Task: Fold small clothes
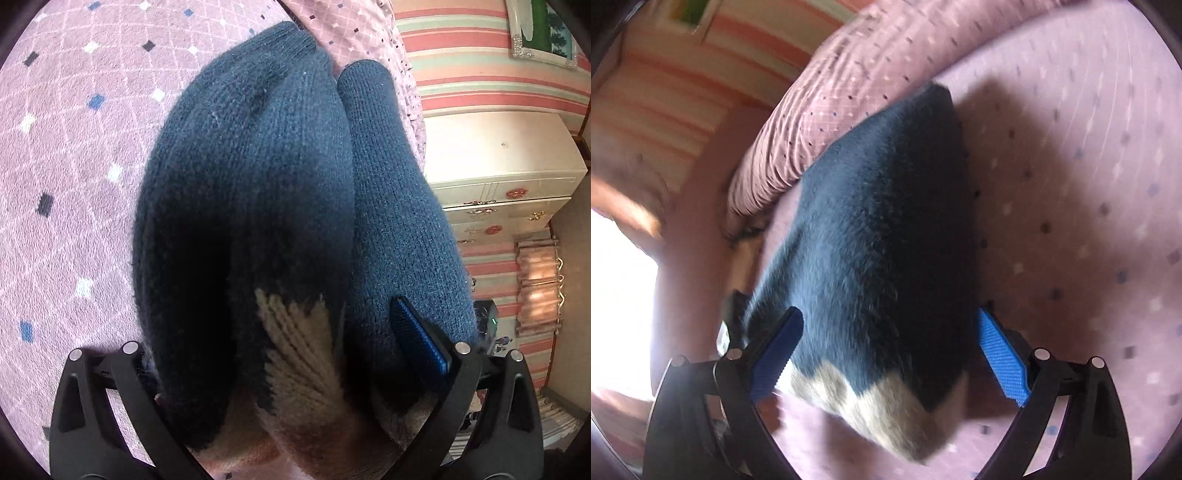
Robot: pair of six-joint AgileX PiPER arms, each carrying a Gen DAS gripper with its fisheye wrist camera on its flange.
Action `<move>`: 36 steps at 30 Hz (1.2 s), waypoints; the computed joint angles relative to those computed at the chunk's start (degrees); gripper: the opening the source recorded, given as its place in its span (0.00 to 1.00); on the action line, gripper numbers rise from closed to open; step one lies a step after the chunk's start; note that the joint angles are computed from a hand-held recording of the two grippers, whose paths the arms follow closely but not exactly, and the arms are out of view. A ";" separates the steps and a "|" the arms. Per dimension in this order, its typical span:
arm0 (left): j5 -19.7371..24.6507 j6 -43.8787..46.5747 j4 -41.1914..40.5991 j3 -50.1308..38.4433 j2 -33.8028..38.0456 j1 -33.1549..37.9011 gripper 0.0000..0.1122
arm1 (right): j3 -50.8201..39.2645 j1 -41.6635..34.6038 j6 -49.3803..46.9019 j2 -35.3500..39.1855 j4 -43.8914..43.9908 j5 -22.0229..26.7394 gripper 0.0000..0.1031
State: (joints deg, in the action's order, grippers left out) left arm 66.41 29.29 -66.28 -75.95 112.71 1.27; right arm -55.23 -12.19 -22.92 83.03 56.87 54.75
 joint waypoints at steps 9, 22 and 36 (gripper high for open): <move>-2.03 -1.74 1.37 -0.23 -0.70 -1.91 0.89 | 4.55 -2.80 -7.46 8.70 12.97 1.63 0.98; -7.58 -12.59 8.55 -4.65 -1.27 -8.15 0.89 | -1.55 6.33 -3.25 11.87 9.91 -3.29 0.99; -7.48 -33.00 37.21 -20.04 -2.65 -21.10 0.55 | -14.86 20.72 26.74 10.67 -23.22 -8.89 0.74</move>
State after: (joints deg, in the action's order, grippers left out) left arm 58.94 -3.71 -29.07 -95.99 110.05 -19.83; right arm -70.09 8.53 3.82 93.70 33.65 45.86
